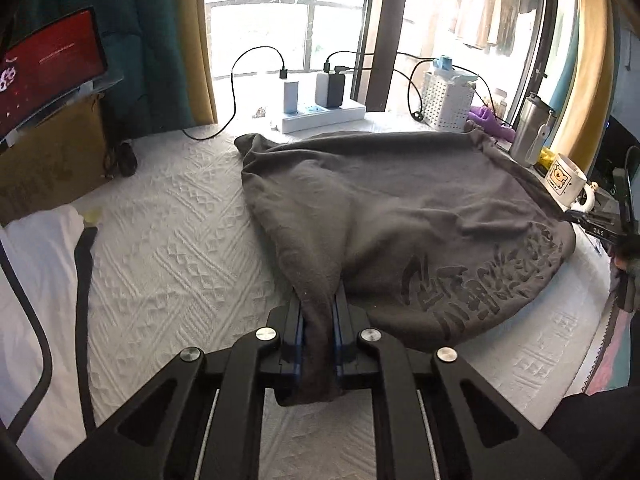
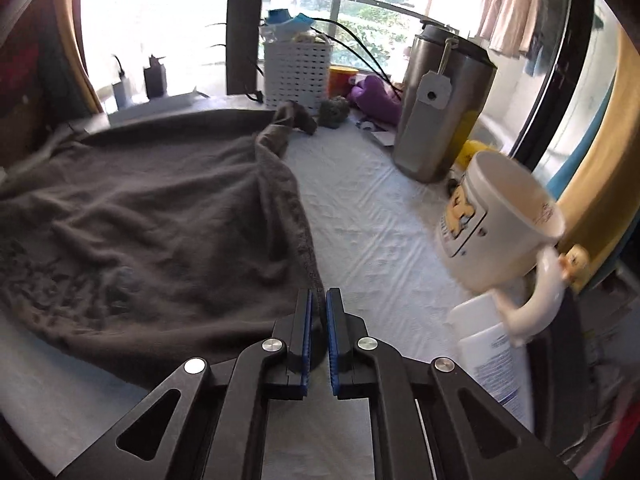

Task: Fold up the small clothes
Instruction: 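Grasp the folded shirt edge with the left gripper and pull it straight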

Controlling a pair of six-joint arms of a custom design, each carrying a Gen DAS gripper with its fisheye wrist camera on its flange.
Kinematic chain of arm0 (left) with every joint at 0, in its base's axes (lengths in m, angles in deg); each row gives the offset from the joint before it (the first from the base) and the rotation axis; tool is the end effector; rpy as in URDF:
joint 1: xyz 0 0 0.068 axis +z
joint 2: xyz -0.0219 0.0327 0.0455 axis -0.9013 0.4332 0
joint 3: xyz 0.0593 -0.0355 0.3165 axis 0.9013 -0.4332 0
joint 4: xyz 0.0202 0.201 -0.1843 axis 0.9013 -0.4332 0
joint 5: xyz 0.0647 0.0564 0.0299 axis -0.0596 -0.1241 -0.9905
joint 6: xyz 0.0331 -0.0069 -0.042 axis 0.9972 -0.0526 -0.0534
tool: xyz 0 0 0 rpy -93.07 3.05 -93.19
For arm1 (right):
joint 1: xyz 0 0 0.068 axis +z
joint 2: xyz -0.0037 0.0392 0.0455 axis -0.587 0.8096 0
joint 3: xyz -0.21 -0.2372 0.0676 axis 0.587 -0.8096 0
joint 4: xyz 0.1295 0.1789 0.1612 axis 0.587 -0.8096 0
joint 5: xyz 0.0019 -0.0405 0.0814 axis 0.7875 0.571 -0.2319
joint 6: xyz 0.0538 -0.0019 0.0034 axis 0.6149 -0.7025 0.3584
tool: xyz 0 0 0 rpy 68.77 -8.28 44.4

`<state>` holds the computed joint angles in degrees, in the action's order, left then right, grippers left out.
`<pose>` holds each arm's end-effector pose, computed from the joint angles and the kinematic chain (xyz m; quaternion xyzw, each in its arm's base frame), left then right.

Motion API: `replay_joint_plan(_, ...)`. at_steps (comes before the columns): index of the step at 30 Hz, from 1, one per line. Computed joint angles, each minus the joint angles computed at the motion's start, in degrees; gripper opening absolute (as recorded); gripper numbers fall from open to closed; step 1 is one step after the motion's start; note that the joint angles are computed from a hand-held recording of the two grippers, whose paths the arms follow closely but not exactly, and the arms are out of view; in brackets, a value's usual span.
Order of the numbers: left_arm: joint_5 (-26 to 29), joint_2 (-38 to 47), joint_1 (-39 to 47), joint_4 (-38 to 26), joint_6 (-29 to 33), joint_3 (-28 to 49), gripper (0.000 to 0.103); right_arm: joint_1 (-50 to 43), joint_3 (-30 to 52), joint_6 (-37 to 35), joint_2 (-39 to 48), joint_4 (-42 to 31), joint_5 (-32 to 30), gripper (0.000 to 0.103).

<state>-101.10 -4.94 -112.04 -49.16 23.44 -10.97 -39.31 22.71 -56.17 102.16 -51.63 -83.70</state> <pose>0.1512 -0.1366 0.1327 -0.1366 0.9227 -0.0002 0.3606 0.4110 -0.0147 0.1366 -0.2800 0.9023 0.0265 0.3267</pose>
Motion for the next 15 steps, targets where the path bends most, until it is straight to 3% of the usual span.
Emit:
replay_joint_plan(6,0.9,-0.7,-0.3,2.6,0.0,-1.9,0.010,-2.9,-0.9,3.2,0.0,-2.4,-3.5,0.009)
replay_joint_plan(7,1.2,0.2,-0.1,3.3,0.1,-2.2,0.011,-3.4,-1.0,3.6,-0.1,-2.5,-4.1,0.014)
replay_joint_plan(8,1.6,1.0,0.2,3.7,0.0,-2.3,0.012,-4.0,-1.1,4.0,-0.3,-2.8,-4.8,0.021)
replay_joint_plan(9,2.1,1.9,0.4,5.1,-0.2,-2.7,0.012,-4.5,-1.3,4.4,-0.5,-2.7,-5.3,0.042)
replay_joint_plan(10,2.9,2.4,0.8,6.3,-0.2,-3.2,0.012,-4.9,-1.5,4.7,-0.8,-2.5,-5.8,0.075)
replay_joint_plan(11,3.7,2.7,1.2,6.9,-0.5,-3.6,0.012,-5.4,-2.1,4.8,-1.3,-2.1,-6.7,0.084)
replay_joint_plan(14,5.0,4.7,1.6,8.6,-1.4,-4.2,0.017,-6.2,-3.5,3.5,-2.6,-1.3,-9.0,0.085)
replay_joint_plan(15,5.3,5.4,1.6,9.1,-1.8,-4.4,0.023,-6.4,-3.6,3.2,-2.6,-1.3,-9.5,0.085)
